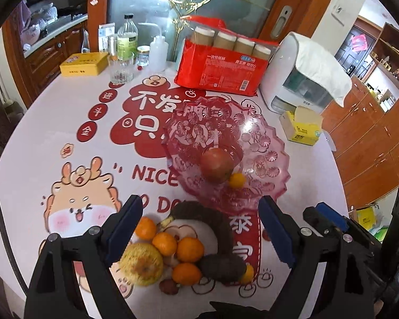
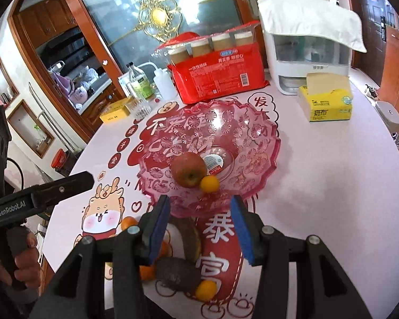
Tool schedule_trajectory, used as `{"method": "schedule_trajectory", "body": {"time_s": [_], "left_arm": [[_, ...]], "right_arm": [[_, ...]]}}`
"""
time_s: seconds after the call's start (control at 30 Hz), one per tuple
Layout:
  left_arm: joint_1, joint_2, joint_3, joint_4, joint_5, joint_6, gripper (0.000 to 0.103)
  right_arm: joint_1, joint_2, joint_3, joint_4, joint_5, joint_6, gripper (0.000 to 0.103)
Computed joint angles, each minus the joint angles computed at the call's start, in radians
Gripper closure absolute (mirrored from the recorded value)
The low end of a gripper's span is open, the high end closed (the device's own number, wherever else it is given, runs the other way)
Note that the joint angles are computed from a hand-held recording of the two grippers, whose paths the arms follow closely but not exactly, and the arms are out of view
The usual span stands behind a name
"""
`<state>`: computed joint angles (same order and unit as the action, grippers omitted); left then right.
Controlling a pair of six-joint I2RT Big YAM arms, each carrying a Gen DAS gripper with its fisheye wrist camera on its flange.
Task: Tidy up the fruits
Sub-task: 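Withdraw both tools from the bowl back toward the fruit pile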
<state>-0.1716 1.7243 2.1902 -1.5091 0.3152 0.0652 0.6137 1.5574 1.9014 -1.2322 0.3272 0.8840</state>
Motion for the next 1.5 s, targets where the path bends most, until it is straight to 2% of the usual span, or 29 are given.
{"method": "schedule_trajectory", "body": {"time_s": [0.17,0.33,0.67,0.83,1.1,1.5], "left_arm": [[0.040,-0.107,-0.119,0.020,0.015,0.028,0.015],[0.080,-0.209,-0.243,0.027,0.010,0.064,0.015],[0.169,-0.347,-0.431,-0.020,-0.005,0.124,0.015],[0.196,-0.384,-0.490,-0.045,-0.023,0.157,0.015],[0.205,-0.363,-0.504,-0.091,-0.047,0.198,0.015],[0.177,-0.168,-0.367,-0.171,-0.113,0.272,0.015]], "right_arm": [[0.066,-0.048,-0.043,0.003,0.077,0.068,0.050],[0.124,-0.082,-0.084,0.009,0.111,0.127,0.046],[0.254,-0.107,-0.139,-0.005,0.158,0.228,0.046],[0.320,-0.102,-0.162,-0.026,0.181,0.239,0.046],[0.376,-0.050,-0.122,-0.121,0.226,0.241,0.046],[0.344,0.131,0.063,-0.320,0.215,0.154,0.046]]}}
